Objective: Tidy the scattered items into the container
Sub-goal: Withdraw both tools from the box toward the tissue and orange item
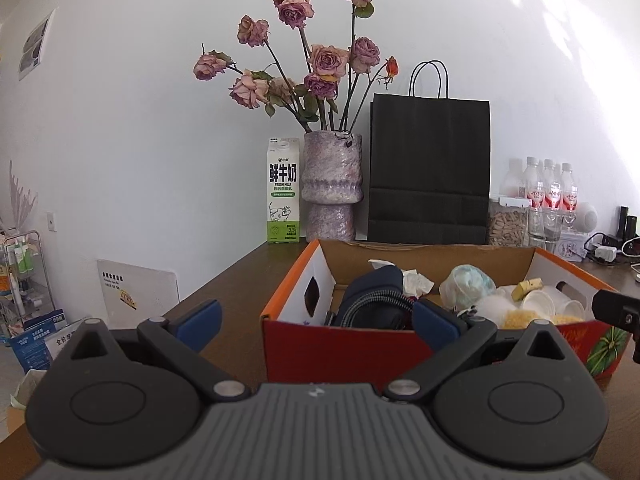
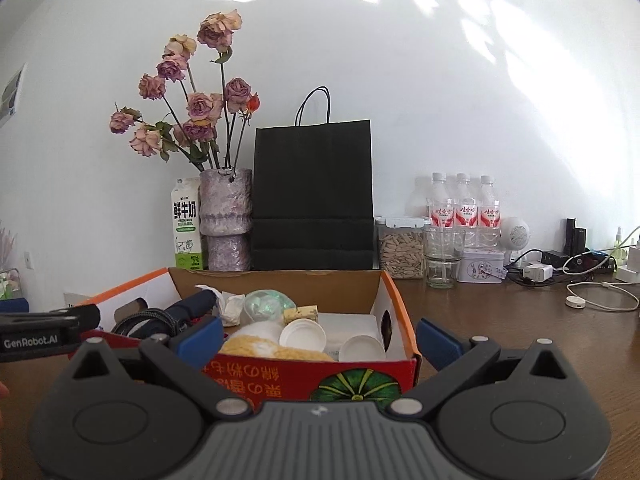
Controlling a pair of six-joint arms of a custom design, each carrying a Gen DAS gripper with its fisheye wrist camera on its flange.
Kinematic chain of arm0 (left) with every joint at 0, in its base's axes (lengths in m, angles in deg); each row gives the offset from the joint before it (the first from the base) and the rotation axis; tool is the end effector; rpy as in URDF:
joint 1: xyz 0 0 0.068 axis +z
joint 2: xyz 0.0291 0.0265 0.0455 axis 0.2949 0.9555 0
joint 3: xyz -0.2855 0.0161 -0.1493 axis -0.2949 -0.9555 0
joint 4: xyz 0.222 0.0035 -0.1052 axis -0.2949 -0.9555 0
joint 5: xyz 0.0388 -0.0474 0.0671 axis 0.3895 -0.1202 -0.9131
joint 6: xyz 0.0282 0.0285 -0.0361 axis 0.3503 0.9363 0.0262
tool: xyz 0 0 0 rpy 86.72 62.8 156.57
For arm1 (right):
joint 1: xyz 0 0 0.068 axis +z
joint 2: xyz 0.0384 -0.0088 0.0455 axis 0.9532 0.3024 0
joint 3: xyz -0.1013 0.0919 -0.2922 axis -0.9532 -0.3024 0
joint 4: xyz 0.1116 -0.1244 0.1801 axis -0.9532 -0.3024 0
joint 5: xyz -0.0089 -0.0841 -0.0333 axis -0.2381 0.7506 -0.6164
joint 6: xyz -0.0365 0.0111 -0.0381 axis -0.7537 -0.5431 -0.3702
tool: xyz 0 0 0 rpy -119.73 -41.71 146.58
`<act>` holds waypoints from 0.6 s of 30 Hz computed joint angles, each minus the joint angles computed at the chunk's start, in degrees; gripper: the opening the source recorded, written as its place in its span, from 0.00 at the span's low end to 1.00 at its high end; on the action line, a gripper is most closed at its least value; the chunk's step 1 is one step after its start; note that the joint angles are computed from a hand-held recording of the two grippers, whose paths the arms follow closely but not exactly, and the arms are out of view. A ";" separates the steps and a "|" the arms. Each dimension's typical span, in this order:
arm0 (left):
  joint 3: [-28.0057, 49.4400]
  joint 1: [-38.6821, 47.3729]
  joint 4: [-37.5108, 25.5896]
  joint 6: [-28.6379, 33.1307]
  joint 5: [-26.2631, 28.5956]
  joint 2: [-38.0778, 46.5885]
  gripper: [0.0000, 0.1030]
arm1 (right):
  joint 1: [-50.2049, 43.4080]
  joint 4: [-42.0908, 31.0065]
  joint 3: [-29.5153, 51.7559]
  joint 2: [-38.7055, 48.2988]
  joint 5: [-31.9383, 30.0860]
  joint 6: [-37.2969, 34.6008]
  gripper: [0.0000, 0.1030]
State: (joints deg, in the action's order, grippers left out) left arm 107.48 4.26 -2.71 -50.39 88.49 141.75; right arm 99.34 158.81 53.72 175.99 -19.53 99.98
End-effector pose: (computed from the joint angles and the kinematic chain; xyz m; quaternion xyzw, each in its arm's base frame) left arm 0.3580 -0.0832 0.1722 0.1048 0.7751 -0.0804 0.6179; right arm 0.2650 0.1077 0.1617 0.1254 0.7631 -0.0794 0.6290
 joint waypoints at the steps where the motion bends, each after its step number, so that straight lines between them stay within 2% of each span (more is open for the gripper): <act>1: -0.45 0.11 -0.13 0.17 0.06 -0.29 1.00 | 0.30 -0.47 -0.35 -0.32 0.18 0.41 1.00; 5: -1.82 0.98 -0.40 -0.14 0.32 -1.30 1.00 | 1.90 -2.66 -1.22 -1.28 1.20 1.50 1.00; 10: 1.89 2.51 -14.02 1.67 2.64 -3.27 1.00 | 3.89 -7.41 -2.13 -3.63 1.91 3.99 1.00; 13: 2.50 4.18 -17.29 1.39 5.10 -3.57 1.00 | 4.06 -12.90 -1.86 -5.76 0.01 6.66 0.97; 18: 4.02 6.18 -22.76 4.44 7.03 -4.05 1.00 | 2.79 -27.75 3.81 -7.04 -7.94 9.09 0.87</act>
State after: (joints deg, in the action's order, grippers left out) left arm 111.50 10.44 -25.48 -45.94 95.51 137.70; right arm 102.12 131.06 57.53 168.95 -27.47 109.08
